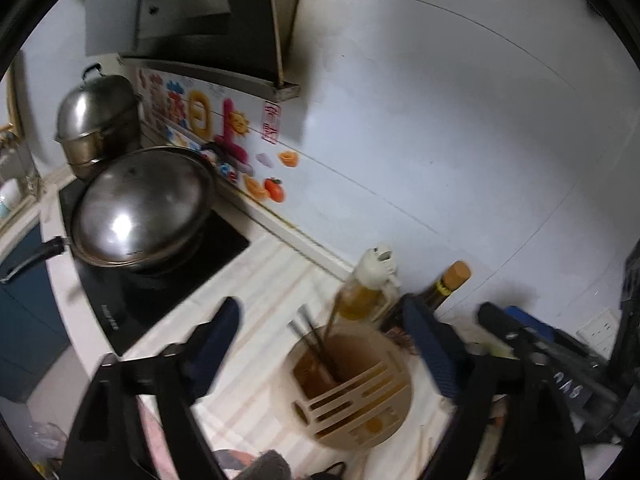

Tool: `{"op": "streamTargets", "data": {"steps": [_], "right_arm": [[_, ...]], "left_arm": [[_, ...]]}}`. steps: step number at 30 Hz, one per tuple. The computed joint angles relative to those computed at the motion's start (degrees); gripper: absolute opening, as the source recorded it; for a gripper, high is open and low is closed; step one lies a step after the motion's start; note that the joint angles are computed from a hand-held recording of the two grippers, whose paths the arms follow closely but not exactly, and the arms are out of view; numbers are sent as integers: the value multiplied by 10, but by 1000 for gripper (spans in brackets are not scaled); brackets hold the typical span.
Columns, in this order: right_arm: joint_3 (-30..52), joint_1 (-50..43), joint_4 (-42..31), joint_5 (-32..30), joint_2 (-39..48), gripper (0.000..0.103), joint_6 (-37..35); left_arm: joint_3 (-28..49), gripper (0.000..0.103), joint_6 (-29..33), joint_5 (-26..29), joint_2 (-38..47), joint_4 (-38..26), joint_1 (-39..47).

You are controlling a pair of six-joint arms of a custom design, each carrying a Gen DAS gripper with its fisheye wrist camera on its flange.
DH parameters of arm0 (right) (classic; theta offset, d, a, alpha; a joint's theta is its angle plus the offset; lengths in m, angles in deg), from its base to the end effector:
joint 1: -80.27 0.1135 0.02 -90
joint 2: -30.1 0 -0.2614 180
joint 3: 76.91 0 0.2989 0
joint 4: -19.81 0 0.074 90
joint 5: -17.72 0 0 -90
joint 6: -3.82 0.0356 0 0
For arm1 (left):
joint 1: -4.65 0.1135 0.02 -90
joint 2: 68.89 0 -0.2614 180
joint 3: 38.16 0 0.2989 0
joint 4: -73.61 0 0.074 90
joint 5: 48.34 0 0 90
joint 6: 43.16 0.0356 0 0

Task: Organize utensils
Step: 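Open both tools to drop the black chopsticks into the holder, then grasp a wooden chopstick with the left tool while the right tool grasps another wooden chopstick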

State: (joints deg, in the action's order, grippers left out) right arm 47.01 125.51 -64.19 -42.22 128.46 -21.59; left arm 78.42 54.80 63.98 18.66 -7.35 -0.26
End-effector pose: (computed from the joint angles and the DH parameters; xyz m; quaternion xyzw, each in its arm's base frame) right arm 0.2820 0.2591 0.4118 0.2257 0.9043 0.0715 0.3552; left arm 0.3337 -0.0422 0.4355 0.1667 0.9145 -0.1744 0.3247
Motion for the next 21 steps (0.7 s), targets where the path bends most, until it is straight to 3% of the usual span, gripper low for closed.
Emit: {"op": "streamTargets", "data": {"steps": [1, 8, 11, 14, 21], "right_arm": [[-15, 9, -7, 6, -12, 69, 17], [-175, 100, -34, 50, -109, 101, 180], [-214, 147, -81, 74, -113, 102, 270], [-267, 179, -80, 72, -127, 102, 323], [-392, 225, -40, -5, -151, 102, 412]], "left_arm": [[-23, 103, 0, -1, -17, 13, 7], [-207, 103, 20, -35, -146, 76, 34], [-288, 103, 39, -47, -202, 83, 32], [-354, 103, 54, -67, -236, 83, 15], [-506, 103, 59, -149, -325, 113, -62]]}}
